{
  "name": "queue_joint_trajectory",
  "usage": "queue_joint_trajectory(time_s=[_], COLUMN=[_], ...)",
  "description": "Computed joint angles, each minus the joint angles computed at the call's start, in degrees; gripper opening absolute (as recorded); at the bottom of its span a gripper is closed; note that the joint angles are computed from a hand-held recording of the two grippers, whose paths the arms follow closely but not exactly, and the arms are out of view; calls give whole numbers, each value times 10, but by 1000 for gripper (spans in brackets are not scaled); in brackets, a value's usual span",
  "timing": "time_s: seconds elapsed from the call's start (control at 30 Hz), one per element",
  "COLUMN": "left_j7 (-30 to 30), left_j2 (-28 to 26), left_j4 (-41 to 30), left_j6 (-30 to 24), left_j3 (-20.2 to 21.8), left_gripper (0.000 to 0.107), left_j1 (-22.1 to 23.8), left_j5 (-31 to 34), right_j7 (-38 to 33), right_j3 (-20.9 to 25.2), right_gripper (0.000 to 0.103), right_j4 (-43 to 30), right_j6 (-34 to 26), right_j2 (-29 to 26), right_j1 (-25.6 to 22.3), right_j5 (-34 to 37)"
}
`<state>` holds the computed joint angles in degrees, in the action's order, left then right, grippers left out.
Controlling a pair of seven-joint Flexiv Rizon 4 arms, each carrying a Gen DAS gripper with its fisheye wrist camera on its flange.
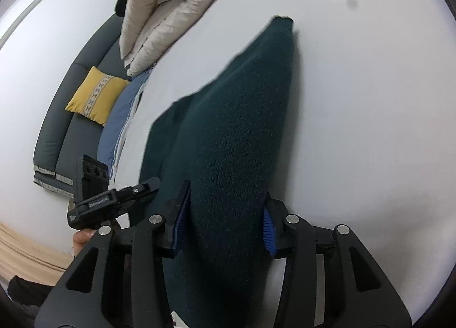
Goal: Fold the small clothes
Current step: 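Open both grippers and lift them away from the folded sweater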
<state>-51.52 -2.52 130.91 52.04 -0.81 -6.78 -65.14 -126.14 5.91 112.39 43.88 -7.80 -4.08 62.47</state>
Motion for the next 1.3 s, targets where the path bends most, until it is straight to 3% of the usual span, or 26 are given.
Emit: queue_joint_trajectory(time_s=[0.17,0.3,0.43,0.5,0.57,0.6,0.7,0.73,0.8,0.9,0.93,1.0,1.03,1.1,1.17,1.2,1.27,1.3], left_j7=[20,15,-4,-2,-21,-24,7,-17,-50,-80,-86,-102,-108,-117,-163,-154,-118,-120], left_j2=[4,9,40,70,100,121,160,175,205,257,283,340,355,366,391,419,487,503], left_j4=[13,10,26,42,57,71,97,108,134,163,174,189,189,189,182,174,148,137], left_j6=[3,3,52,112,180,239,376,422,511,570,582,582,578,601,582,528,354,307], left_j3=[1,3,6,4,3,-2,-8,-19,-61,-146,-188,-255,-268,-251,-224,-239,-277,-284], left_gripper=[34,36,43,49,67,71,90,101,103,103,103,103,103,103,103,103,103,103], left_j1=[-3,-1,-9,-22,-33,-44,-90,-82,-49,32,72,146,164,152,162,191,271,296], left_j5=[-36,-19,11,34,89,114,111,153,207,233,227,216,217,242,310,302,264,265], right_j7=[9,-25,16,36,71,86,154,185,291,445,462,464,469,526,544,552,563,564], right_j3=[-7,-11,-8,-3,7,17,132,179,269,368,402,467,476,441,395,378,337,306], right_gripper=[40,42,51,51,51,51,53,59,70,92,100,102,103,103,103,103,103,103], right_j4=[-13,-16,9,38,84,104,165,189,243,303,308,301,298,314,312,312,314,316], right_j6=[-24,-71,-2,68,172,212,343,391,490,606,630,654,653,659,621,610,584,564], right_j2=[-20,-33,1,36,80,98,145,159,186,223,237,278,306,339,377,389,413,428], right_j1=[-6,-44,-29,-14,17,27,-29,-62,-132,-252,-292,-366,-384,-373,-327,-313,-272,-234], right_j5=[-12,37,4,-24,-83,-107,-206,-248,-357,-511,-519,-484,-474,-528,-532,-538,-551,-557])
